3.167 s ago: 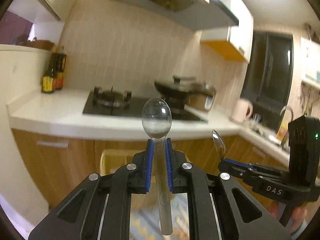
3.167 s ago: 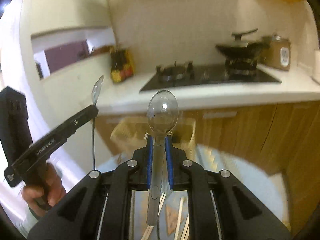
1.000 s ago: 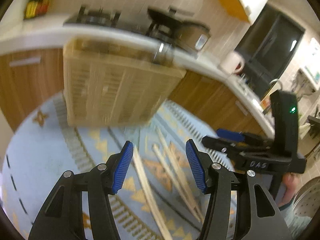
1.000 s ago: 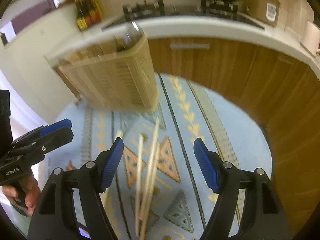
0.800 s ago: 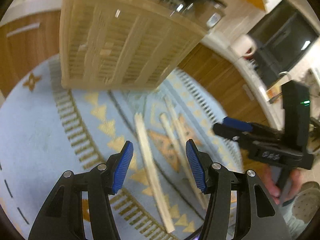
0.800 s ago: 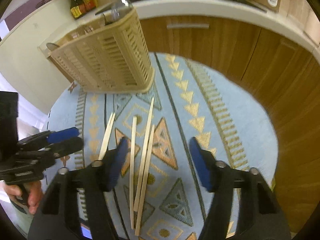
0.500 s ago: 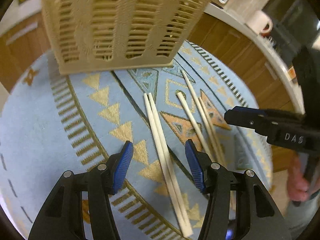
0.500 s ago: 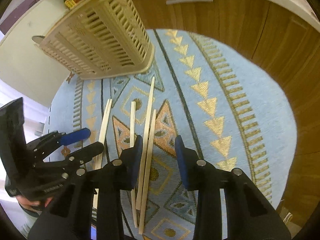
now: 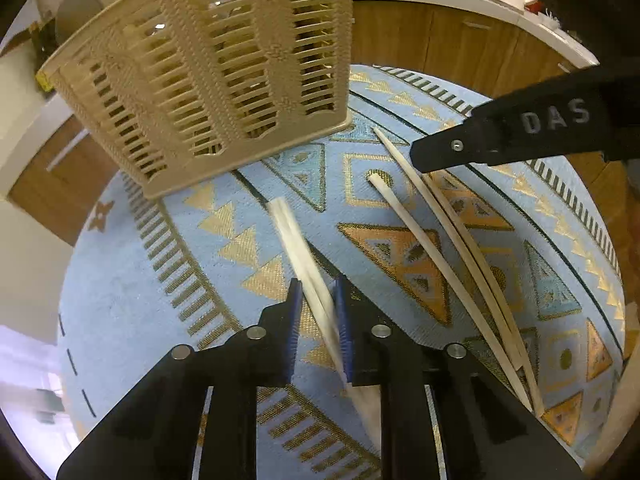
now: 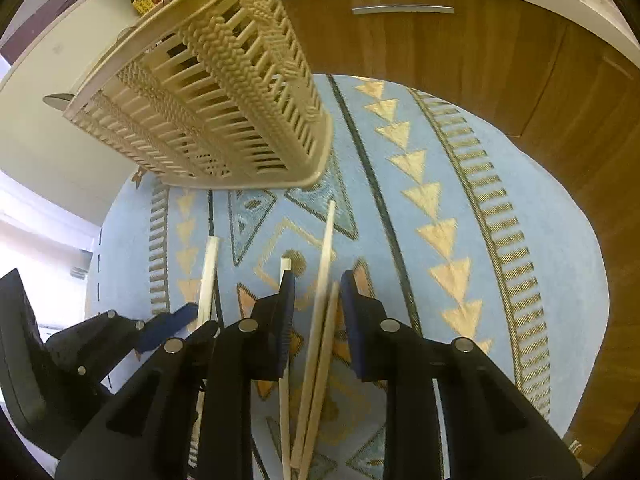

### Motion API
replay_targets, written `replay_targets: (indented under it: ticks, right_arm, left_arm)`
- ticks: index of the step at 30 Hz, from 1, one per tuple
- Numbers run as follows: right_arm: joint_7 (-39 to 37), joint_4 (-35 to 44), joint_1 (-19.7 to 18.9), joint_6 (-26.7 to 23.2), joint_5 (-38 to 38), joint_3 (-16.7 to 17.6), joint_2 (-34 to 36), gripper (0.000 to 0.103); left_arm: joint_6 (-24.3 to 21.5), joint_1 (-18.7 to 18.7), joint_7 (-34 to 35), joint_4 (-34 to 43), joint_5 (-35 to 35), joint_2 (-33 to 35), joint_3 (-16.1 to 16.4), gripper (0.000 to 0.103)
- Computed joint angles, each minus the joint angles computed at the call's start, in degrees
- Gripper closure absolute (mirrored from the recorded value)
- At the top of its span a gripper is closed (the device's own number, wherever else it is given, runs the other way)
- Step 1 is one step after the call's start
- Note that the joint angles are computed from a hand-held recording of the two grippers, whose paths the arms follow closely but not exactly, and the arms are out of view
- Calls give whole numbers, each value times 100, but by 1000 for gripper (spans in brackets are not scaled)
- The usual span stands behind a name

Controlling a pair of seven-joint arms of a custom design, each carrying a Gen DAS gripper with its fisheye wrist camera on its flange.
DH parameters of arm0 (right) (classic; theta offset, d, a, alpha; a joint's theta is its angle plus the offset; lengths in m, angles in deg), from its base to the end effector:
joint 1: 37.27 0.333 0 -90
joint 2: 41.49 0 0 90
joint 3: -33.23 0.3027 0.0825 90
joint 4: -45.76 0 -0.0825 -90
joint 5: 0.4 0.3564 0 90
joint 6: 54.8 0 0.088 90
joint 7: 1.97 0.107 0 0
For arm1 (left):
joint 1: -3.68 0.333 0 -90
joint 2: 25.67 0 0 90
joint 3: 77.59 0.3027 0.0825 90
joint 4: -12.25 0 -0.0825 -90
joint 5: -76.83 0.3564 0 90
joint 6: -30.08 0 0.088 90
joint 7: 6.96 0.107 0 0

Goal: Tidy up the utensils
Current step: 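Grasp a pair of wooden chopsticks with the left gripper while the right gripper grasps another pair, then lift both held chopstick pairs up and carry them over the basket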

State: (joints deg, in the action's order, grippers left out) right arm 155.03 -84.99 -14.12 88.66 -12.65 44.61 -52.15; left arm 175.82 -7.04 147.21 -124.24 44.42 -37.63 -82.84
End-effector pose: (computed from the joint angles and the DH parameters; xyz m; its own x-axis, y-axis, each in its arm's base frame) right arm 0.4079 0.2866 0.4731 -0.3479 -0.9019 -0.2561 -0.8380 0.4216 -0.3464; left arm 0.4612 -0.1262 0.4424 -0.8259 -0.5614 -0.0518 -0.4661 0.7316 -0.4975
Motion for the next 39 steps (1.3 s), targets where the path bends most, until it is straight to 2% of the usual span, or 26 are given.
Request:
replay_targets:
  ticks: [5, 9, 11, 14, 21, 23, 25, 26, 29, 31, 34, 36, 37, 39]
  right_arm:
    - [-211, 418, 17, -224, -15, -47, 394, 86]
    - [-275, 583, 66, -411, 51, -114, 598, 86]
    - [-309, 623, 99, -452, 93, -133, 668, 86]
    - [-350, 716, 153, -599, 47, -130, 736, 87]
    - [-576, 1186, 350, -1446, 283, -94, 970, 87]
    - [-612, 1311, 403, -1605, 261, -89, 1059, 87]
    - [-654, 1468, 458, -1794, 185, -86, 1169, 87]
    - [-637, 1562, 492, -1859, 126, -81, 1252, 87]
    - [-630, 1831, 606, -2085, -82, -86, 1469, 93]
    - [-610, 1912, 677, -2079, -168, -94, 1556, 97]
    - [-572, 1898, 765, -1945, -319, -105, 1607, 98]
    - [-518, 1717, 779, -1701, -286, -121, 1520, 98]
    - [-543, 1602, 756, -1536, -202, -135, 1450, 99]
    - [-445, 1299, 740, -1077, -162, -131, 1282, 99]
  left_arm:
    - [-707, 202, -78, 484, -238, 291, 138, 92]
    - [-730, 370, -57, 541, -285, 342, 100, 92]
    - [-945, 476, -70, 720, -306, 439, 146, 92]
    - [-991, 615, -140, 931, -254, 589, 124, 92]
    - [-1177, 824, -253, 1152, -75, 706, 79, 90]
    - [-1427, 894, -225, 1218, -46, 704, 112, 87]
    - [-1683, 901, -298, 1397, 2, 812, 71, 76]
    - [-1739, 910, -309, 1453, 50, 843, 53, 74]
    - [-1433, 850, -289, 1191, 267, 673, -62, 72]
    - [-1087, 760, -276, 960, 480, 538, -132, 69]
    - [-546, 586, -256, 592, 702, 339, -203, 69]
    - [-595, 518, -305, 606, 711, 337, -146, 71]
    - [-610, 499, -307, 619, 706, 338, -118, 75]
    - [-552, 475, -323, 605, 712, 322, -92, 93]
